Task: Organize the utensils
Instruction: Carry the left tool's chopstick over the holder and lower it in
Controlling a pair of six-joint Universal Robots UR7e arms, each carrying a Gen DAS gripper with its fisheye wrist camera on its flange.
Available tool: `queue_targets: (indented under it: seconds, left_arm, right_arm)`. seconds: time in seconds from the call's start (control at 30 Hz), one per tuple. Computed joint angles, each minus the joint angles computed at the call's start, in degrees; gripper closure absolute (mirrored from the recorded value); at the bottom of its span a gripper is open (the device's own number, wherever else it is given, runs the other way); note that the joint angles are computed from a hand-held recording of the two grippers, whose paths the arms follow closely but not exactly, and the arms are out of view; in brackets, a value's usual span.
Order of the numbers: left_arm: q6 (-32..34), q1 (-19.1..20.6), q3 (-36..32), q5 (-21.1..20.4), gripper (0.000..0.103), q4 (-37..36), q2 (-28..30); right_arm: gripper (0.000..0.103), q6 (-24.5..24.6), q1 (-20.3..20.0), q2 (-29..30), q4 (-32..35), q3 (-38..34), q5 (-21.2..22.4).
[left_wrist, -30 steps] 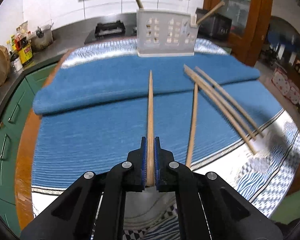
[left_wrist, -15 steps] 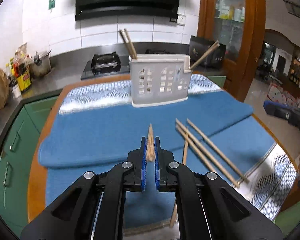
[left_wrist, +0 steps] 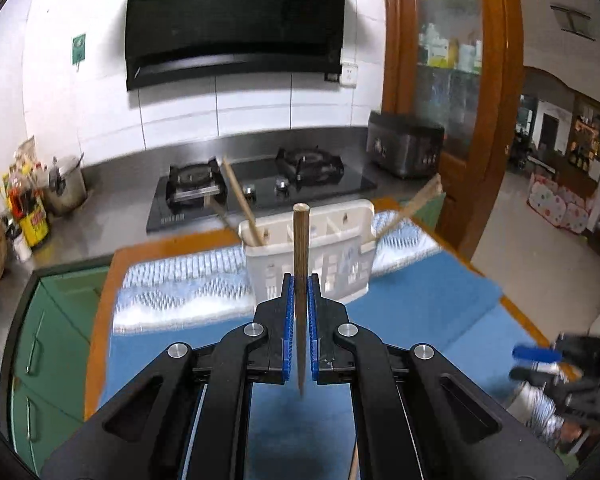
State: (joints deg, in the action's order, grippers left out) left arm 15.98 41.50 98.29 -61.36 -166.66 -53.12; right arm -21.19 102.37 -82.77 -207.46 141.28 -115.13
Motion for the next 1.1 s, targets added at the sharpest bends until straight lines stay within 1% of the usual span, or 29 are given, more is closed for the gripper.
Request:
queue_targets:
  seconds: [0.2, 0.3, 0.43, 0.5, 0.63, 0.7, 0.83, 1.0, 1.07, 1.1]
  left_arm:
    - [2.23, -1.35, -7.32, 0.46, 0.098, -0.77, 3.67]
    - [3.44, -1.75, -12.21, 0.76, 0.098, -2.29, 6.41]
    - [3.86, -1.91, -17.51, 0.87, 0.098, -4.03, 9.58]
    - [5.48, -1.95, -20.12, 1.89, 0.098, -6.55, 11.82]
    - [5.34, -1.06, -24.29, 2.1, 0.098, -6.74, 15.29]
    - [5.56, -0.45, -24.82, 2.68, 0.098, -7.38, 16.49]
    - [4.23, 0.88, -25.22, 3.22, 0.098, -4.1, 17.51]
    - [0.94, 2.3, -25.63, 2.56, 0.097, 0.87, 17.6]
    - [0.98, 2.32, -25.0, 3.18, 0.092, 0.45, 17.45]
    - [1.31, 2.24, -24.61, 3.29, 0.088, 0.17, 17.29]
  right_arm:
    - [0.076, 0.06, -1.85, -1.11, 0.39, 0.26, 0.96]
    - [0.076, 0.14, -2.78, -1.66, 0.54, 0.42, 1.44]
    - [0.076, 0.42, -3.98, -2.05, 0.77, 0.48, 1.66]
    - [0.076, 0.59, -4.49, -2.29, 0.67, 0.7, 1.66]
    - [0.076, 0.79, -5.89, -2.48, 0.74, 0.82, 2.11]
    - [0.076, 0.93, -6.38, -2.34, 0.79, 0.82, 2.13]
    - [0.076, 1.32, -7.03, -2.41, 1.08, 1.14, 2.42]
    - [0.076, 1.58, -6.82, -2.53, 1.33, 1.69, 1.97]
    - [0.076, 1.97, -6.48, -2.71, 1.38, 2.21, 1.5]
    - [0.076, 2.13, -6.35, -2.8, 1.43, 2.52, 1.32]
